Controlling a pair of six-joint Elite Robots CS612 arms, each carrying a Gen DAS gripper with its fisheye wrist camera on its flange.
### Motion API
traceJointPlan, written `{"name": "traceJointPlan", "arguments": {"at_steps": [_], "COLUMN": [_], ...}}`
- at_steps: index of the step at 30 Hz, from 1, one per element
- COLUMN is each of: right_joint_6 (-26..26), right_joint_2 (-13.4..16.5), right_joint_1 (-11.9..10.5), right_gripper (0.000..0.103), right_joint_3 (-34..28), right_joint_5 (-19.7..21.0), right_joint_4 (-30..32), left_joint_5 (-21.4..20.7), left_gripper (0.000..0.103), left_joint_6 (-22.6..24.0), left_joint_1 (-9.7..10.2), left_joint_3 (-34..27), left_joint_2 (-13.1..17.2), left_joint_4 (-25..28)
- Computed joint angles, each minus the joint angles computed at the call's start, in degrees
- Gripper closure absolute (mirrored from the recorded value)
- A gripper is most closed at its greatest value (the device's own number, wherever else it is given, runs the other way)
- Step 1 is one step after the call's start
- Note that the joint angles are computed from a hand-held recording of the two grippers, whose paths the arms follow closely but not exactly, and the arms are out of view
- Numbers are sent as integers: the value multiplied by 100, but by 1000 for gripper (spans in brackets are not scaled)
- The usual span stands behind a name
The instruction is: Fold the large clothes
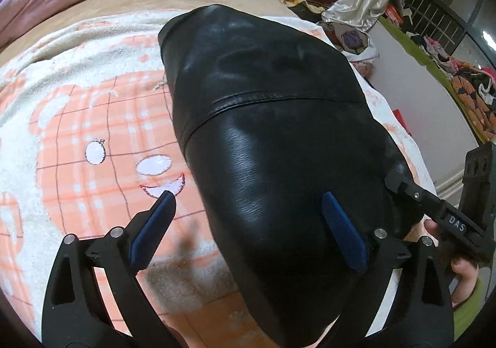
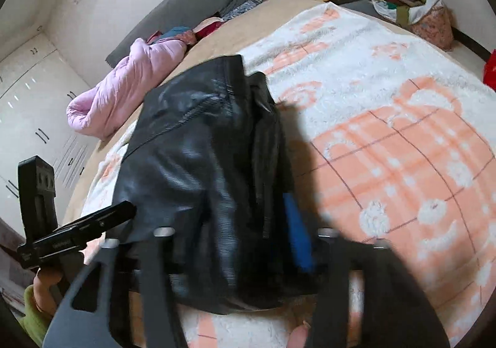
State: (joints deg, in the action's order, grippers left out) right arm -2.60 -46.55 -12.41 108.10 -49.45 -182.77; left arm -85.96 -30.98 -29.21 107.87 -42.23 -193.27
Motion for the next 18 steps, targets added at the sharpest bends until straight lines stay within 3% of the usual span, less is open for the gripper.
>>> {"name": "traceJointPlan", "arguments": {"at_steps": [2, 3, 5, 7, 9, 13, 16, 18], "right_joint_6": [151, 155, 98, 8, 150, 493, 448, 253], "right_joint_2": [-1, -19, -81, -60, 44, 50, 23, -63], "right_joint_1": [-82, -105, -136, -142, -201, -231, -188, -28], "right_gripper": [39, 30, 27, 34, 48, 55, 56, 56], "right_joint_3": [17, 19, 90, 68, -2, 128, 282, 393], "right_joint_5": [226, 259, 296, 393, 861, 1102, 1562, 1357], "right_joint_4": [229, 363, 469, 689, 974, 729, 927, 901], "left_joint_5": [70, 85, 98, 115, 179, 251, 398, 602], "left_gripper": [15, 15, 15, 15, 15, 15, 15, 14], "left_joint_6": [35, 48, 57, 83, 105, 163, 239, 263], "left_joint_1": [-26, -28, -35, -39, -55, -62, -72, -81], "left_joint_3": [11, 14, 15, 10, 2, 11, 24, 25], "left_joint_2": [-10, -14, -29, -35, -41, -56, -85, -96], "left_joint_4": [-8, -7, 6, 36, 74, 100, 153, 250]}}
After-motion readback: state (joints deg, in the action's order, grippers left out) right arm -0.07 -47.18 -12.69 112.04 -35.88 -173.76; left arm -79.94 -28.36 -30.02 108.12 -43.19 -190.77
